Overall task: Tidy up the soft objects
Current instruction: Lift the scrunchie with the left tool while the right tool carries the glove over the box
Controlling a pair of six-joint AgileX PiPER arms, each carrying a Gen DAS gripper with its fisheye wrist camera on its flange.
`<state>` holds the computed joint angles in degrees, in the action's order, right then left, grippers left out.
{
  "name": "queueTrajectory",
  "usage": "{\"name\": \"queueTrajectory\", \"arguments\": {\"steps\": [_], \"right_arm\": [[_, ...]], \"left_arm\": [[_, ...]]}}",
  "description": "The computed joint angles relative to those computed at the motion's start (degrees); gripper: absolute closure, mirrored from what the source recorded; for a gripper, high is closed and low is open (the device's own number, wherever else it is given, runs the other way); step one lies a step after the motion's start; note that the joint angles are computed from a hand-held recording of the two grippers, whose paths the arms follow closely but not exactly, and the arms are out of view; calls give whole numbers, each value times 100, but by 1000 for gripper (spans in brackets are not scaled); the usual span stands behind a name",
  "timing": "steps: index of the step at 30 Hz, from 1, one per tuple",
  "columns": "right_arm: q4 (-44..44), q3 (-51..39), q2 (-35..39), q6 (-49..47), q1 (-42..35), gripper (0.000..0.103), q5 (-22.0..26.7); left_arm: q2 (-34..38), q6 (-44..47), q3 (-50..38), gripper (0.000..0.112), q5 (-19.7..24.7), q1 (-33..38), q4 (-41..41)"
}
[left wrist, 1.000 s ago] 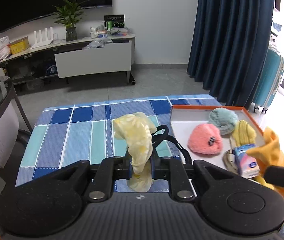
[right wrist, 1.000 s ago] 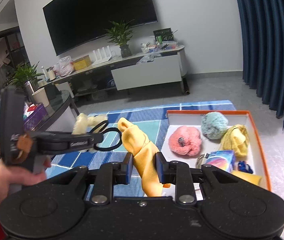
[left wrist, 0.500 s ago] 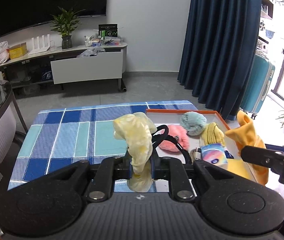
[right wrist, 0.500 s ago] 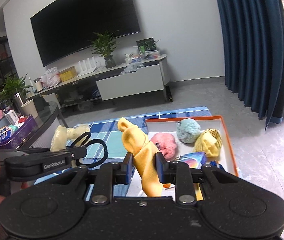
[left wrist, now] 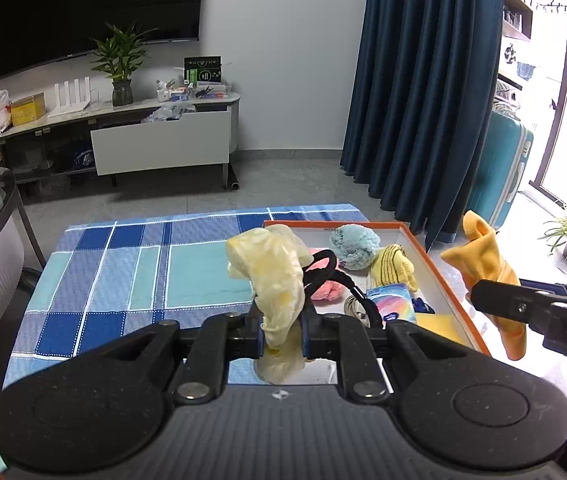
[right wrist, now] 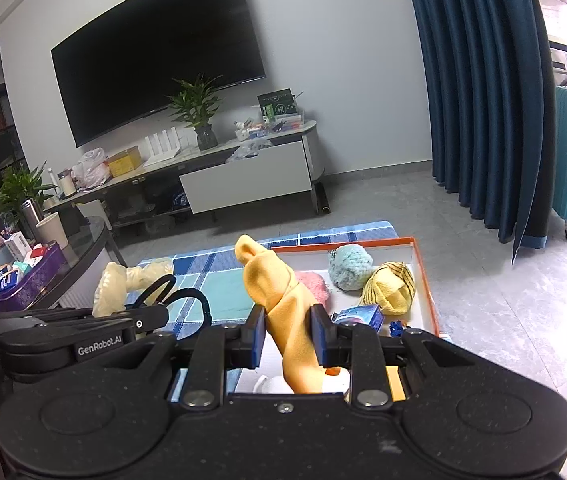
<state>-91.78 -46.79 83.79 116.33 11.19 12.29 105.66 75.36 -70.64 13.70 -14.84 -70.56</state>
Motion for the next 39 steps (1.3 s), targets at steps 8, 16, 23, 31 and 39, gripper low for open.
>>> {"name": "queueTrajectory", "arguments": {"steps": [8, 16, 23, 31, 39], "right_arm": [[-158, 151, -146, 238, 12, 72, 140], [-143, 181, -165, 296, 32, 72, 222], [42, 148, -114, 176, 20, 72, 308], [245, -19, 73, 70, 78, 72, 432], [242, -114, 206, 142, 102, 72, 514]], "left_arm": [[-36, 359, 92, 94, 15, -74, -382], [10, 359, 62, 94, 90, -141, -360], [112, 121, -54, 94, 187, -158, -108], [262, -370, -276, 94, 265, -195, 383], [385, -753, -482, 94, 331, -233, 783]]}}
